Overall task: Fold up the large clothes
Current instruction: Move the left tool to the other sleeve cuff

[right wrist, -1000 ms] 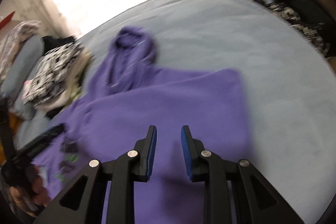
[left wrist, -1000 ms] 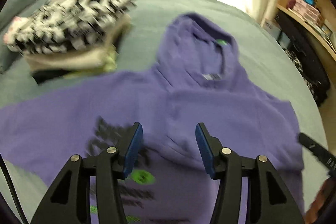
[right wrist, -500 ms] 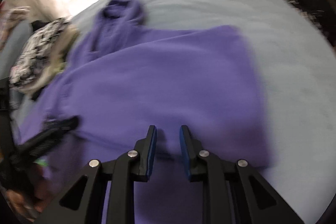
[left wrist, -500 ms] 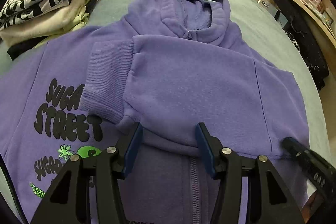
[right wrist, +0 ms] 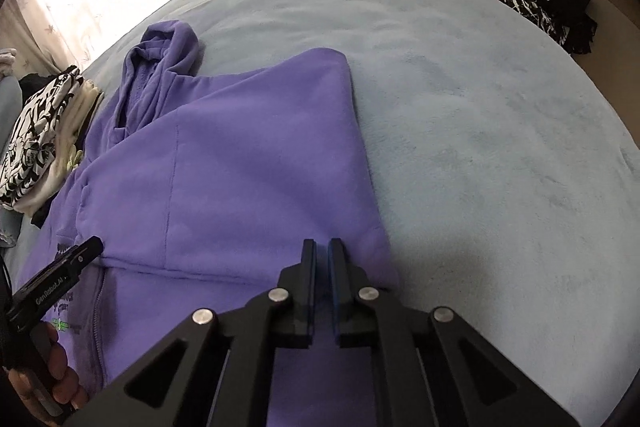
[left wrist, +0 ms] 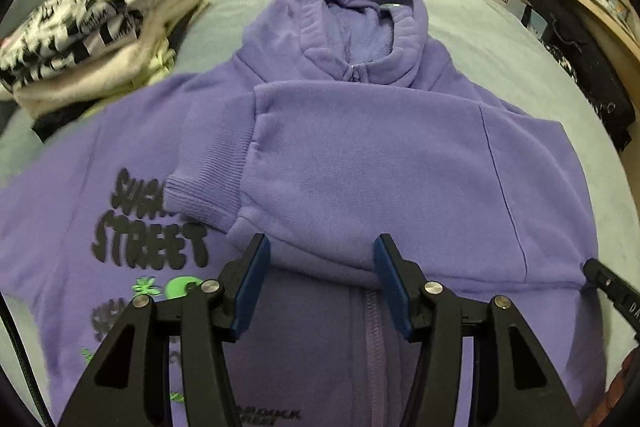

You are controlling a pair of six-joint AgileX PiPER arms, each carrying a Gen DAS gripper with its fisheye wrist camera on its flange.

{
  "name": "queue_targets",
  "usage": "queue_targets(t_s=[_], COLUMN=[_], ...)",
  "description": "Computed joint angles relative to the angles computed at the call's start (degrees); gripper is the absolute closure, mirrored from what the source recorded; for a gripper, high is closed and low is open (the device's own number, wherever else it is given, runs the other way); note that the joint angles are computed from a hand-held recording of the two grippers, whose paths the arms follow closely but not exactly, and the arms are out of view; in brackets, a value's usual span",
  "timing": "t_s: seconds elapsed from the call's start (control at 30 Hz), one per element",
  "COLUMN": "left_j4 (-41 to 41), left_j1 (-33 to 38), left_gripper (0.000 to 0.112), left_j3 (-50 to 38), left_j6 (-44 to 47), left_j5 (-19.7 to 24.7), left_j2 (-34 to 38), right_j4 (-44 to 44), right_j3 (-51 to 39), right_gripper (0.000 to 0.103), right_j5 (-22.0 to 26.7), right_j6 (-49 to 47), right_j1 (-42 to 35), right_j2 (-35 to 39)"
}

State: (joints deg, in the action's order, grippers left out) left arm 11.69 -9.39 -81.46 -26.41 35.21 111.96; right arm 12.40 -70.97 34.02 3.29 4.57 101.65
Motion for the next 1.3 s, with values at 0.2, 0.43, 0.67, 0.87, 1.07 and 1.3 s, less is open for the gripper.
queue_targets(t_s=[0.2,0.43,0.67,0.87,1.07,1.3], left_j4=[0.85,1.48,5.42,6.51,4.70,-5.57], left_j1=[-1.20,-2.72,-3.81,-3.86,-1.21,10.39], left_gripper=[0.059,0.058,0.048,0.048,0.048,0.047], left_j3=[5.86,11.90,18.50,22.89,26.02,29.22], left_j6=[-0.39,-0.74,-3.16,-2.86,0.58,13.17], left_j5=[0.29,3.22,7.06,11.89,15.53,16.63], left_j2=[-8.27,-18.51,-31.88,-44.14,-53.81,-61.21], right_j4=[2.46,1.13,-2.24,-7.86,-17.30,-27.46], right_j3=[0.88,4.07,6.91,8.81,9.10,7.90], right_gripper=[0.086,0.084,0.063,0.060,0.060,0.060], right_j5=[2.75,6.08,9.87,12.28,14.70,18.43], right_j6=[-0.99,0.00,3.34,10.13,21.33,33.89], right_j1=[-0.04,2.87,6.64,12.99,24.24,37.06], right_j2=[-3.24,-11.34,-21.44,-28.78,-33.64,-34.29])
